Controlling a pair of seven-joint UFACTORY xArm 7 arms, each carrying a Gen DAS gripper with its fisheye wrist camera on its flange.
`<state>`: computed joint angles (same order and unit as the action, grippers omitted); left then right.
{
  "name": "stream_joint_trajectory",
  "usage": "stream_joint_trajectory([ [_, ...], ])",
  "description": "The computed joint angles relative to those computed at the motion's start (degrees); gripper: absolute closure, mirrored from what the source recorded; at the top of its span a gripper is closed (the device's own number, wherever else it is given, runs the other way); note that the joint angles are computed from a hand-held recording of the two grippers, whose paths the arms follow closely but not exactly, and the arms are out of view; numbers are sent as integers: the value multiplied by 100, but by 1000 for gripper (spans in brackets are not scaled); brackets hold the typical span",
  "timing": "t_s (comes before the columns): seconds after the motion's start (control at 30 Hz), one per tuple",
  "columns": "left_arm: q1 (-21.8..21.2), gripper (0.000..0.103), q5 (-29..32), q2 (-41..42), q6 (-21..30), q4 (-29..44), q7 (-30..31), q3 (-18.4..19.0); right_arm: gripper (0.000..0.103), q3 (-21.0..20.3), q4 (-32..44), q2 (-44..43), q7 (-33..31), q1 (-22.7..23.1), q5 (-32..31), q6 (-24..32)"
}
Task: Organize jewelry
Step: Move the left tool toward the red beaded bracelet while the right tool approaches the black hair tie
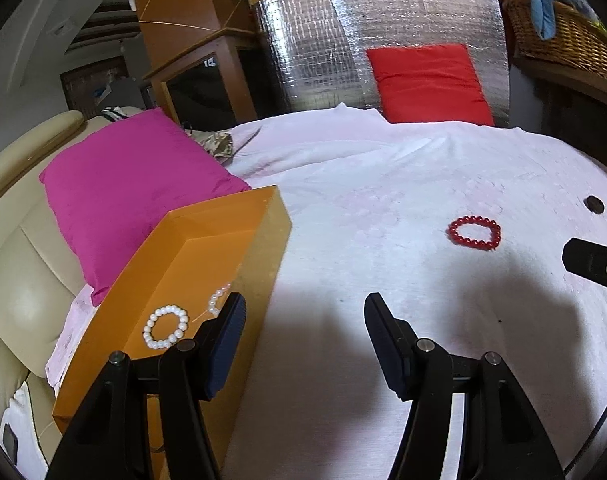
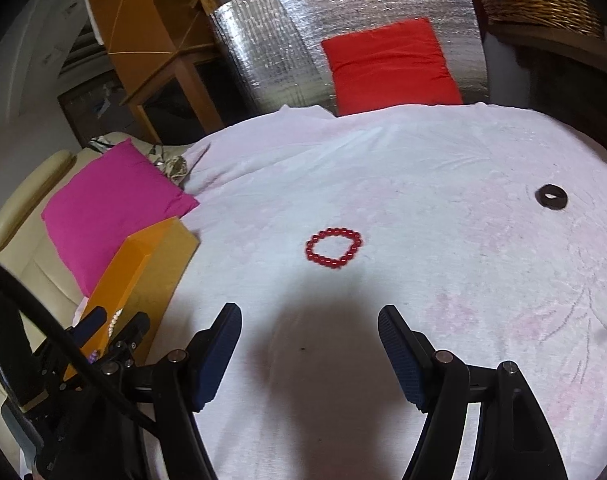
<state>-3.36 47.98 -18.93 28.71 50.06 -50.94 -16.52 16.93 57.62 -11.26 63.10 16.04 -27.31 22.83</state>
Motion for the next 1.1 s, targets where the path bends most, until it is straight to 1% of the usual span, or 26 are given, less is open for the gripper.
stream_joint_trajectory([
  [0.17, -89, 40, 4, 109, 57, 82, 31, -46, 29, -77, -125, -92, -48, -51, 115, 34],
  [0.43, -246, 40, 40, 220, 108, 159, 62, -8, 29, -110, -284, -266, -75, -203, 249, 79],
  [1.1, -531, 40, 103, 430, 264, 316, 71, 25, 29, -202, -782, -786, -13, -801, 479, 148],
])
